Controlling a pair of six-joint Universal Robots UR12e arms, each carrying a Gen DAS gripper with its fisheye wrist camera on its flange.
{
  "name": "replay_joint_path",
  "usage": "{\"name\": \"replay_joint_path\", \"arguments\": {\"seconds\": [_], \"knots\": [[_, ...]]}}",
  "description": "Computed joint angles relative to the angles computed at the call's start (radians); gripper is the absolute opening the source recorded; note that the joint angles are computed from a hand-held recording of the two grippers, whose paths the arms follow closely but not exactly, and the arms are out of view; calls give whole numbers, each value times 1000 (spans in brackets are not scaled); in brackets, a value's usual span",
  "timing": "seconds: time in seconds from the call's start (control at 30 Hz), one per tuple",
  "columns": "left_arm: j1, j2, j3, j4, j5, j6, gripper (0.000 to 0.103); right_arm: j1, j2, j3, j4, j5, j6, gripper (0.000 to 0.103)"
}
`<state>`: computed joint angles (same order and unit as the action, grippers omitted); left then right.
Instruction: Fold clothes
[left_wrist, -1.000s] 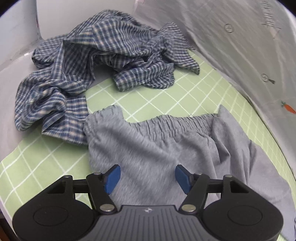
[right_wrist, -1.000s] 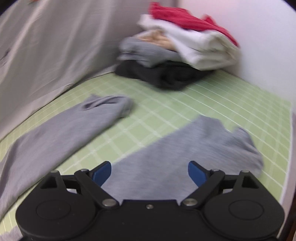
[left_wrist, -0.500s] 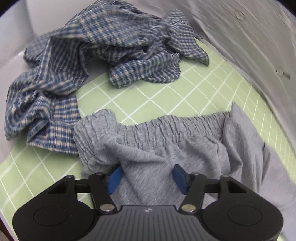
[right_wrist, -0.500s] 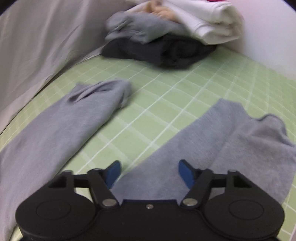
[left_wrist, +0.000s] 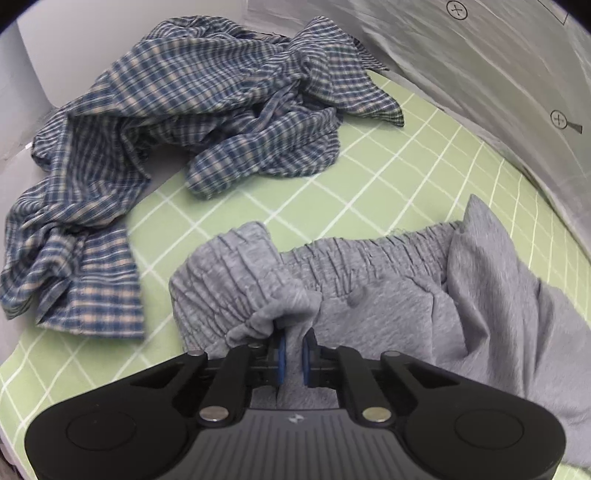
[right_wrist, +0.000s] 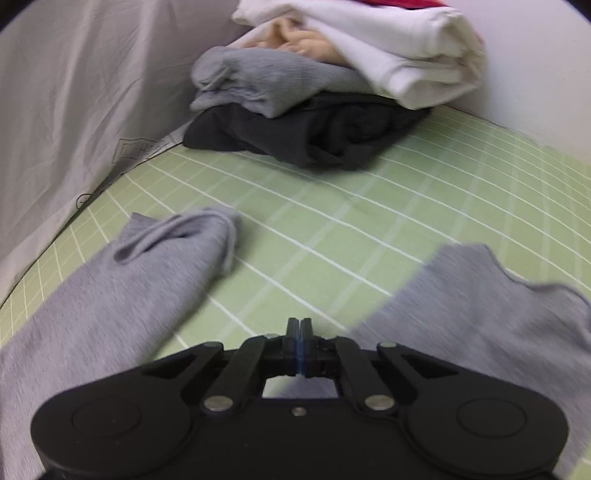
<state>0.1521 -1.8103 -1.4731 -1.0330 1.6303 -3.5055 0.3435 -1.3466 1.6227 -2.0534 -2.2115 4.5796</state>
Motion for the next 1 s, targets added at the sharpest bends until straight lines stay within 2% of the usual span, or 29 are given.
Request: {"name": "replay_joint_path", "arguments": {"seconds": [0.1,0.13,0.17,0.2,0.23,0.27,0.37,0.43,0.47,0.53,0.6,0.67,0.7,0.77,0.8,0.83,0.9,1.0], "knots": [[-1,-9,15,-7,-11,-9,8,-1,7,-13,-21,-3,-18,0],[-2,-11,16,-7,-11,-8,8,3,9,-24,7,-13,-24,5],[-3,-12,16,-8,-7,-3,8,8,13,-40,56,-24,-30,15],[-5,-11,14,-4,-3,1,8,13,17,-55,104,-34,-36,52],[-6,-10,11,1,0,5,9,17,15,-57,125,-38,-37,84],[-8,-9,8,5,4,9,9,20,10,-48,128,-36,-36,90],[-14,-11,11,4,18,29,10,27,-4,-28,149,-24,-19,92],[-16,-13,15,-3,23,43,10,28,-2,-39,225,-2,43,98],[-17,-14,17,-7,24,50,10,29,-2,-41,250,7,70,98],[-15,-12,17,-11,19,52,10,33,-14,-15,213,11,95,100],[-12,-10,15,-13,9,50,11,38,-24,5,175,8,92,99],[-8,-7,12,-13,-1,46,11,37,-26,9,165,15,50,97],[-8,-6,10,-13,-3,42,11,38,-29,15,148,11,28,90],[-7,-4,9,-13,-7,33,11,39,-34,21,123,-3,-6,66],[-7,-3,9,-15,-9,29,11,38,-39,25,108,-1,-19,39],[-7,-3,8,-16,-10,29,11,35,-44,29,92,6,-31,18],[-7,0,6,-18,-13,29,11,30,-50,36,73,21,-29,7],[-4,7,-1,-19,-26,33,11,26,-57,47,37,35,-19,3]]}}
